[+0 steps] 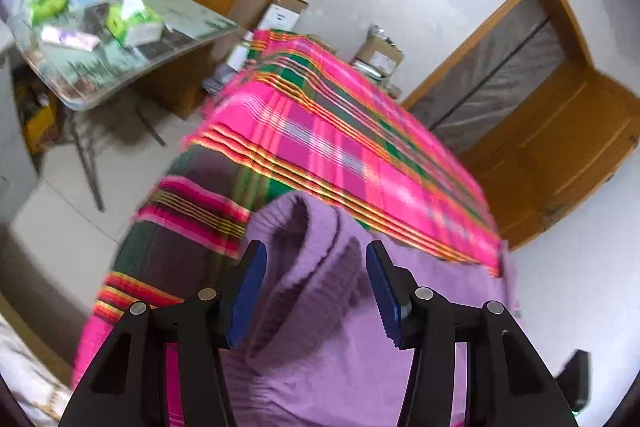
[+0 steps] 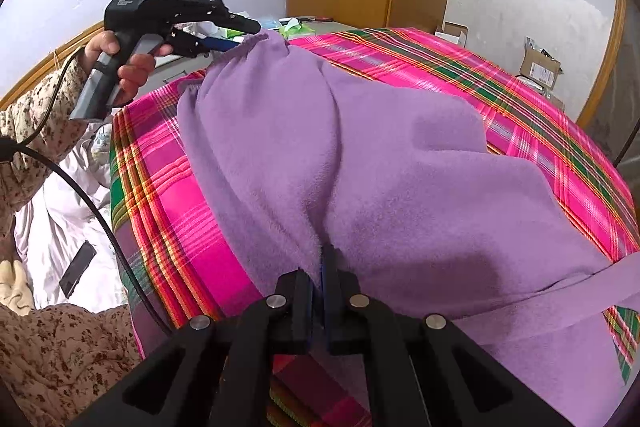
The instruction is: Fold clothes
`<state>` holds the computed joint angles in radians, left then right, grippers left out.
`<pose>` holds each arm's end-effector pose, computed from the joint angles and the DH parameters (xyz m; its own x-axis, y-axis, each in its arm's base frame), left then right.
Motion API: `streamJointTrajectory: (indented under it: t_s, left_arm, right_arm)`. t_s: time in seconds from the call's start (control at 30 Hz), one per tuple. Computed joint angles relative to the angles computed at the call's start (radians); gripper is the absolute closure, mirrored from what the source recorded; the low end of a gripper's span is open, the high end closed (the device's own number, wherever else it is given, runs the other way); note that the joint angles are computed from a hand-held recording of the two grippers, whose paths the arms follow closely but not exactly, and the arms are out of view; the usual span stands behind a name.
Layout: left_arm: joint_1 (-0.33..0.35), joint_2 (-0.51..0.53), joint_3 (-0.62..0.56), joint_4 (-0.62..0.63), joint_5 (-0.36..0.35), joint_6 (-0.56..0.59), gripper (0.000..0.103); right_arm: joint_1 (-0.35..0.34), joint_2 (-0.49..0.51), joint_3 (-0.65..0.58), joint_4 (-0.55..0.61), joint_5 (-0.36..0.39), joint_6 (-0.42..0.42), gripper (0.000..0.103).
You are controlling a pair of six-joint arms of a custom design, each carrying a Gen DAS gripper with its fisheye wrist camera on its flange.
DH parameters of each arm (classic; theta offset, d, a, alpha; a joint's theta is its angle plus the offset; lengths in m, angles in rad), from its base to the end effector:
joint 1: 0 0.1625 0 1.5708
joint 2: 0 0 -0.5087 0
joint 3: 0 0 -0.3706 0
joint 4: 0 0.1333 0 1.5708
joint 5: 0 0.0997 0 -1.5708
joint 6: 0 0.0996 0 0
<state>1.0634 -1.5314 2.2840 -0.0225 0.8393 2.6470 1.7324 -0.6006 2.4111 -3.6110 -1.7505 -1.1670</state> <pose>0.0390 -0.3412 0.2938 -0.9392 -0.3413 -0.0384 -0.1383 0.4782 -0.8673 0.1866 -0.4266 0.0173 -0.2400 -0.9302 0.2778 -0.9606 0.2690 0.0706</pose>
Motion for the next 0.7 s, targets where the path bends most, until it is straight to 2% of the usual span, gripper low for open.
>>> streamJointTrajectory:
  t_s: [0.07,0.27,0.43,0.47,0.5,0.53,0.57,0.7]
  left_arm:
    - [0.020,-0.008,0.004,-0.002,0.072,0.014,0.049]
    - [0.004,-0.032,0.022,0.035,0.177,0.029,0.049]
    - [-0.048,0.026,0.008,0.121,0.105,-0.045,0.052]
    - [-0.056,0.037,0.007,0.134,0.090,-0.060,0.063]
    - [-0.063,0.045,0.006,0.143,0.076,-0.072,0.068]
    - [-0.070,0.053,0.005,0.153,0.062,-0.084,0.087]
    - [-0.077,0.062,0.004,0.162,0.049,-0.097,0.099]
    - [-0.127,0.048,0.014,0.201,-0.007,-0.158,0.098]
  right_arm:
    - [-0.001,0.000,-0.004,0.008,0.000,0.006,0.100]
    - [-0.002,-0.001,-0.008,0.013,-0.001,0.008,0.100]
    - [0.000,-0.003,-0.009,0.014,-0.001,0.010,0.100]
    - [0.000,-0.003,-0.010,0.014,-0.001,0.010,0.100]
    - [0.000,-0.004,-0.010,0.014,-0.001,0.010,0.100]
    - [0.000,-0.004,-0.010,0.014,-0.001,0.010,0.100]
    - [0.000,-0.005,-0.011,0.014,-0.001,0.010,0.100]
    - [0.000,-0.021,-0.007,0.020,0.017,0.008,0.100]
